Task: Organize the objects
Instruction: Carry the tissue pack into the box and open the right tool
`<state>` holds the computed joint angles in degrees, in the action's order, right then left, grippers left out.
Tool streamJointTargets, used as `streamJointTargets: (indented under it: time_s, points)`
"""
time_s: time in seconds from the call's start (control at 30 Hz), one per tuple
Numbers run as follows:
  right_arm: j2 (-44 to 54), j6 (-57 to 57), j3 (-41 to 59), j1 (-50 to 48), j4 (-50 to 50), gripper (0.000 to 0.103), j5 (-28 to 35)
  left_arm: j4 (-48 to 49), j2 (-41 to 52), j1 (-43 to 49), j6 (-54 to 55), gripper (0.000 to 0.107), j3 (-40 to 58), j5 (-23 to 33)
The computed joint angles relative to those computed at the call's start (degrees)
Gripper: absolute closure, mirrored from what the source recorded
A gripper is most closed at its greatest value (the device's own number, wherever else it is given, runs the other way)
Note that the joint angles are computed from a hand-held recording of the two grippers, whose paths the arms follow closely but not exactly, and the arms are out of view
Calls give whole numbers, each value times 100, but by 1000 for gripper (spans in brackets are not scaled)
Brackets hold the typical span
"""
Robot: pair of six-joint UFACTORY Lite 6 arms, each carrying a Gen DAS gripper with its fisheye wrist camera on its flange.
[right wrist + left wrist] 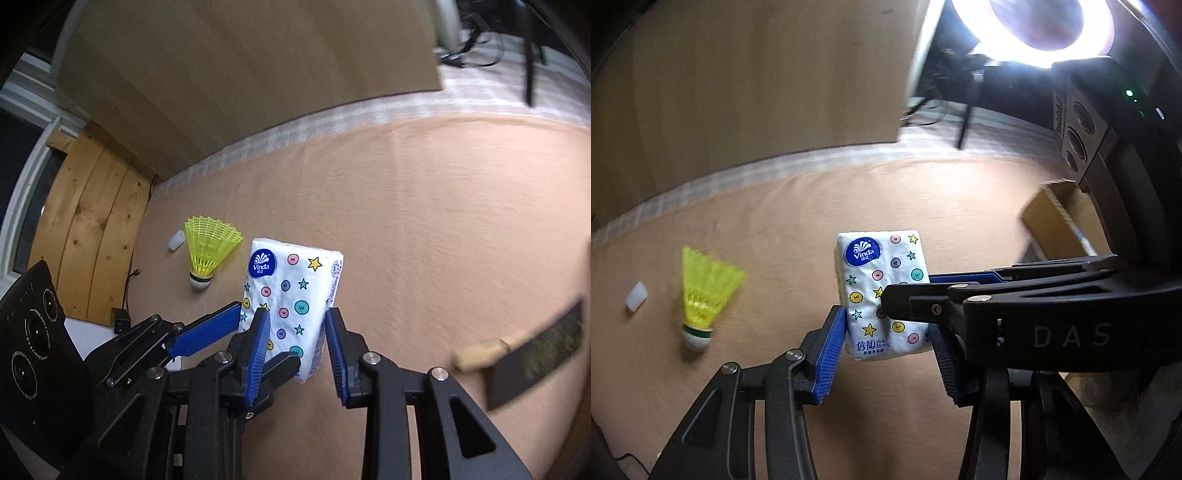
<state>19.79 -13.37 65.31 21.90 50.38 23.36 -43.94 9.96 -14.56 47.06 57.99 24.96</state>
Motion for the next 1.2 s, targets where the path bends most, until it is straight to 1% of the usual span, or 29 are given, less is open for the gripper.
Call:
streamJointTargets:
  time_s: [0.13,0.2,0.3,0.4,0.43,0.57,0.67,0.77,0.9,0.97,1.07,1.1,1.13,1.2]
  points:
    - [-1428,54,-1324,-328,-20,75,-80,555,-415,-929,-943,57,-57,-155]
    - [-2312,272,-2020,-650,-311,75,11,787,-473,-1360,-1374,57,39,-202]
    - [-3420,799,-2687,-1121,-1012,75,304,1122,-382,-2125,-2054,57,377,-255]
    - [-4608,1145,-3231,-1846,-1734,75,911,1551,-122,-2779,-2745,57,824,-307]
    - [-5025,1149,-3394,-2186,-1918,75,1198,1757,27,-3042,-3039,57,1035,-329]
    - [-6003,175,-3847,-3781,-1756,75,2217,2484,636,-3776,-3995,57,1844,-296]
    - [-6344,-1024,-4046,-5374,-1498,75,3029,2835,1161,-4193,-4481,58,2526,-168]
    - [-6393,-1856,-4137,-6451,-1398,75,3481,3216,1709,-4542,-4958,58,3240,30]
    - [-6131,-2934,-4149,-7770,-1280,75,3925,3475,2383,-4826,-5308,60,4148,340]
    - [-6001,-3229,-4127,-8116,-1260,75,4001,3655,2645,-4945,-5490,60,4534,471]
    - [-5904,-3493,-4067,-8342,-1254,74,4052,3946,2903,-5051,-5690,60,4943,673]
    - [-5936,-3500,-4048,-8367,-1298,71,4023,4059,2966,-5071,-5766,56,5055,782]
    - [-6010,-3465,-4039,-8373,-1379,66,3935,4161,2925,-5069,-5851,51,5006,789]
    - [-6104,-3524,-4046,-8492,-1410,60,3904,4285,2804,-5027,-5917,49,4828,770]
